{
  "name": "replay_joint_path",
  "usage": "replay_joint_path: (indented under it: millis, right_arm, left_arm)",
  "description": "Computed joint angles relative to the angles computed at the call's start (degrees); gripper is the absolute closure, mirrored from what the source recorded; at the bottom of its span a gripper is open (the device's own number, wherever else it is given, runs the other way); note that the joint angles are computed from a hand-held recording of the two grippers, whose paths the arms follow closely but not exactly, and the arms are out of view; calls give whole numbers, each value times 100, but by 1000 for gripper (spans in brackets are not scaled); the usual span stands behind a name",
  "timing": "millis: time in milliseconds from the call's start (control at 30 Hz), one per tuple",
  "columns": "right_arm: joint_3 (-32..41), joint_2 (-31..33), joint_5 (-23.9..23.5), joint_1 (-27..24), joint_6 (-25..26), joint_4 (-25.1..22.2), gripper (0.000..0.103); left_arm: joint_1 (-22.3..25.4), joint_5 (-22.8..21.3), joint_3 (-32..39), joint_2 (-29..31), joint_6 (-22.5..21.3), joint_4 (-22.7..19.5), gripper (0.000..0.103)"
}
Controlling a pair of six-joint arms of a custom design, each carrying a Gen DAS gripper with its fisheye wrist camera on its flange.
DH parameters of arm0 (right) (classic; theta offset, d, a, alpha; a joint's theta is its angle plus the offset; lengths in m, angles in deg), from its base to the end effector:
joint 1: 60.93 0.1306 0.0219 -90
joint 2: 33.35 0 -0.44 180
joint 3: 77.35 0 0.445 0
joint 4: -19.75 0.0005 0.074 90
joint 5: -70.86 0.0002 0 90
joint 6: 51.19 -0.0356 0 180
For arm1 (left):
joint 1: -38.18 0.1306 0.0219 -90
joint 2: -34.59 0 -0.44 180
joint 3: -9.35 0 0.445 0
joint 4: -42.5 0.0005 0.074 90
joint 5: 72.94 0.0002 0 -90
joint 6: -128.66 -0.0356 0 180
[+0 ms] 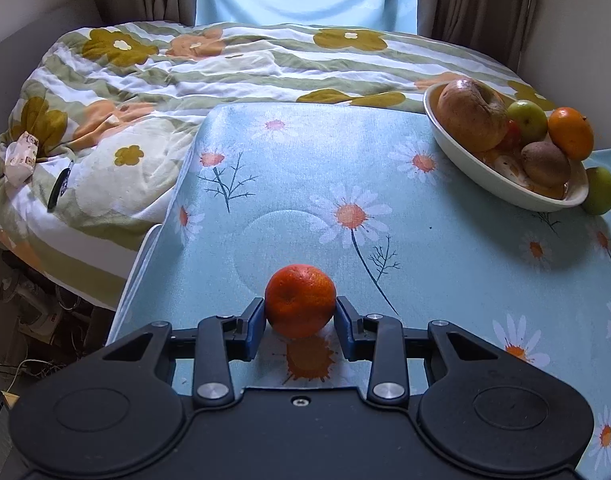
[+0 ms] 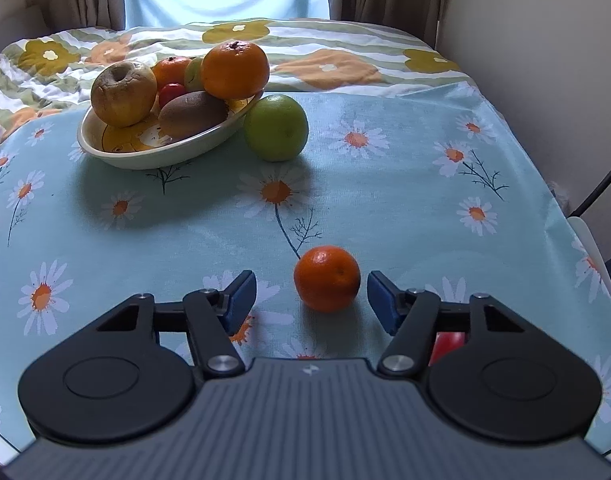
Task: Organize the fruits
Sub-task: 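Grasp a tangerine with the left tool while the right tool grasps another tangerine, then carry both tangerines into the white bowl with both tools and release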
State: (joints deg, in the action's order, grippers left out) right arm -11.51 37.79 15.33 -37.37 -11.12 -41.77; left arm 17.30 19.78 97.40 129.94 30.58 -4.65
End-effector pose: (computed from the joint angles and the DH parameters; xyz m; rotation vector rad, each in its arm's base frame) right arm 0.3412 0.1263 0.4108 0.7107 2.3501 -0.3085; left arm 0.5298 -0.2044 0.4229 0.6502 2.4410 -0.1499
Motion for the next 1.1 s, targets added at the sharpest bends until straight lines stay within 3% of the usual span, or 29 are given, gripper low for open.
replay_joint_path:
  millis: [200, 233, 633, 1100]
  right_arm:
    - [-32, -31, -30, -98, 79, 46, 41]
    - [-28, -33, -53, -113, 111, 36, 53]
    - [189, -164, 37, 11, 276, -117, 53]
    - [903, -60, -87, 125, 395, -461, 53]
  left_arm:
    - [-75, 37, -124, -126, -53, -46, 63]
    - [-92, 47, -142, -149, -52, -61, 63]
    - [-224, 335, -226, -507, -85, -144, 63]
    - [-318, 766, 199, -616, -203, -178, 63]
